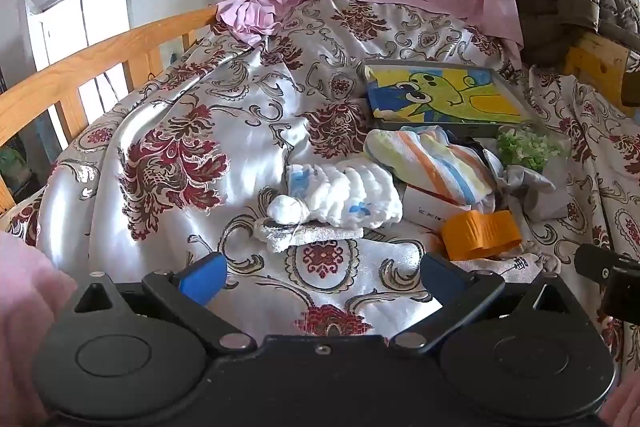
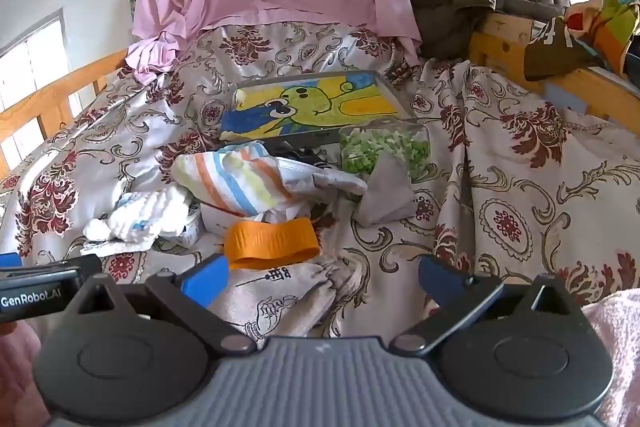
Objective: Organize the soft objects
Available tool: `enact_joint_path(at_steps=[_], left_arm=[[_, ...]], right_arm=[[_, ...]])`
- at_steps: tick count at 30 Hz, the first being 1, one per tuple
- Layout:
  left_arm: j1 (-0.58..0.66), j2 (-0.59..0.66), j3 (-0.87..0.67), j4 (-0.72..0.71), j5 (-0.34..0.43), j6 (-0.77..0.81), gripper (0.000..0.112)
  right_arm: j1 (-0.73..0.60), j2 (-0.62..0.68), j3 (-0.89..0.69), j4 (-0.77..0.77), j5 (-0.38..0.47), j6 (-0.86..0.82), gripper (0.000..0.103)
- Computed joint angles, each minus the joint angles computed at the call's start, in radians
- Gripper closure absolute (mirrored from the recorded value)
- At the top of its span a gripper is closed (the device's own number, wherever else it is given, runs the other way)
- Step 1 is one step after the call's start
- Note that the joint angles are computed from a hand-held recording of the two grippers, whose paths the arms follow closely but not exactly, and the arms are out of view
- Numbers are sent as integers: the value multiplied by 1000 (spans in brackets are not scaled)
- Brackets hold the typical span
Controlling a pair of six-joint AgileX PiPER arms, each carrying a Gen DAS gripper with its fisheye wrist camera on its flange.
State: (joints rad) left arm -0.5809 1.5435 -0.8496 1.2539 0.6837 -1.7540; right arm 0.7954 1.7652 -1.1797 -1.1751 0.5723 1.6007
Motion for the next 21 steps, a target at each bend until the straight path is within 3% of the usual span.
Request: enact_joint_path(at_steps=[21], left_arm=[[0, 0, 0, -1, -1, 0, 10]], right_arm=[[-2, 6, -1, -3, -6, 9, 0]])
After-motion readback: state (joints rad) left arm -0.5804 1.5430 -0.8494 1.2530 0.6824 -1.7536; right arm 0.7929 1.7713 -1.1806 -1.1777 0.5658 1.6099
